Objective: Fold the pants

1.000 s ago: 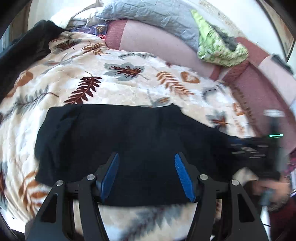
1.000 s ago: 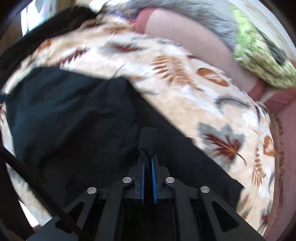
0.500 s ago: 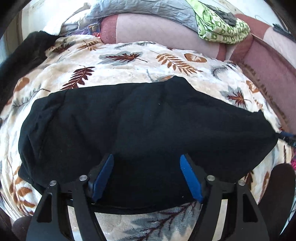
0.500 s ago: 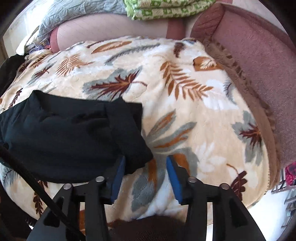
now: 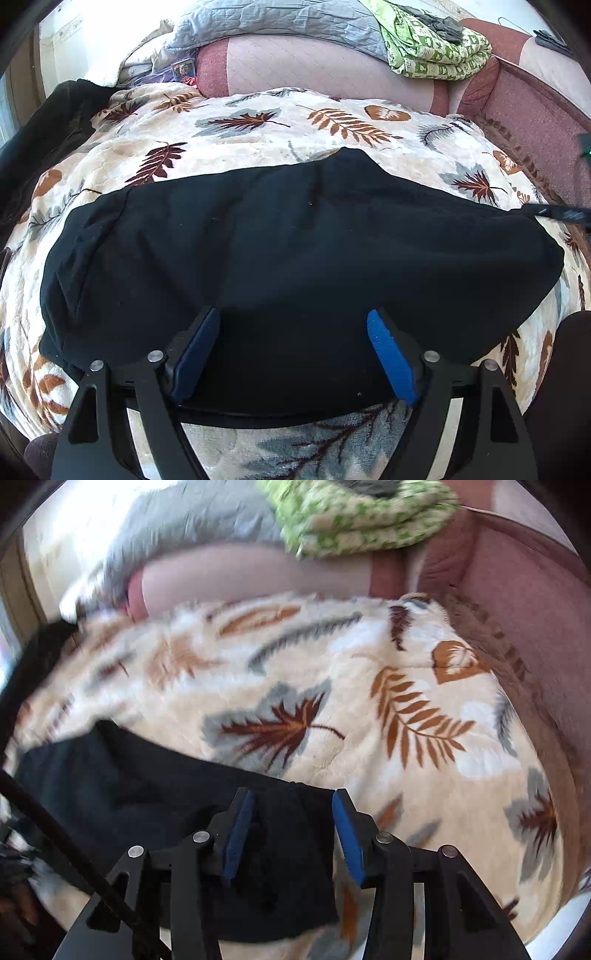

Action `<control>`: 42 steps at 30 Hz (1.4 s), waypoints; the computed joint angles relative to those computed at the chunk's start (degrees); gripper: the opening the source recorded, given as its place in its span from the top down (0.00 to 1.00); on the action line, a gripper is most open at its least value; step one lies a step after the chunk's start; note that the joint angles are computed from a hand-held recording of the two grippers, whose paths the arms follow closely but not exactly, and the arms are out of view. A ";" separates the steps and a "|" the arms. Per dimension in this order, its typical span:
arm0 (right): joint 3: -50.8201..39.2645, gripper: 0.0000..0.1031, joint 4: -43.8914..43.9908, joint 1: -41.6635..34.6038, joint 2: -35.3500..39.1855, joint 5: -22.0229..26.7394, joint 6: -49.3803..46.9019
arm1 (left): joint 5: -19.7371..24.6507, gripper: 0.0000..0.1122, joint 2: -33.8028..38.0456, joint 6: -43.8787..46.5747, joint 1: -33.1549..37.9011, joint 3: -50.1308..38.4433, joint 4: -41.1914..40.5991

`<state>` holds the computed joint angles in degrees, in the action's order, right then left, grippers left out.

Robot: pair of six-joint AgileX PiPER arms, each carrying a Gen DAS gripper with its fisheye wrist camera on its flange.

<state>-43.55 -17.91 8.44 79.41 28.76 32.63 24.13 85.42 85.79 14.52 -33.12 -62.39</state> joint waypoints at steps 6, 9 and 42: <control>-1.14 0.92 2.64 -0.43 3.81 -2.85 0.21 | -1.02 0.27 -0.10 2.61 -0.43 0.68 -2.27; 2.03 0.95 -5.62 -1.90 -0.73 -3.75 11.13 | -2.28 0.25 -0.26 6.48 -1.02 1.85 -6.72; -67.39 0.93 22.31 19.17 51.06 26.62 -10.84 | 11.83 0.25 3.64 18.01 8.97 -0.38 -18.03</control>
<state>-110.95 4.40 27.62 130.48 55.38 21.78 35.95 89.06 103.79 23.49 -33.51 -80.42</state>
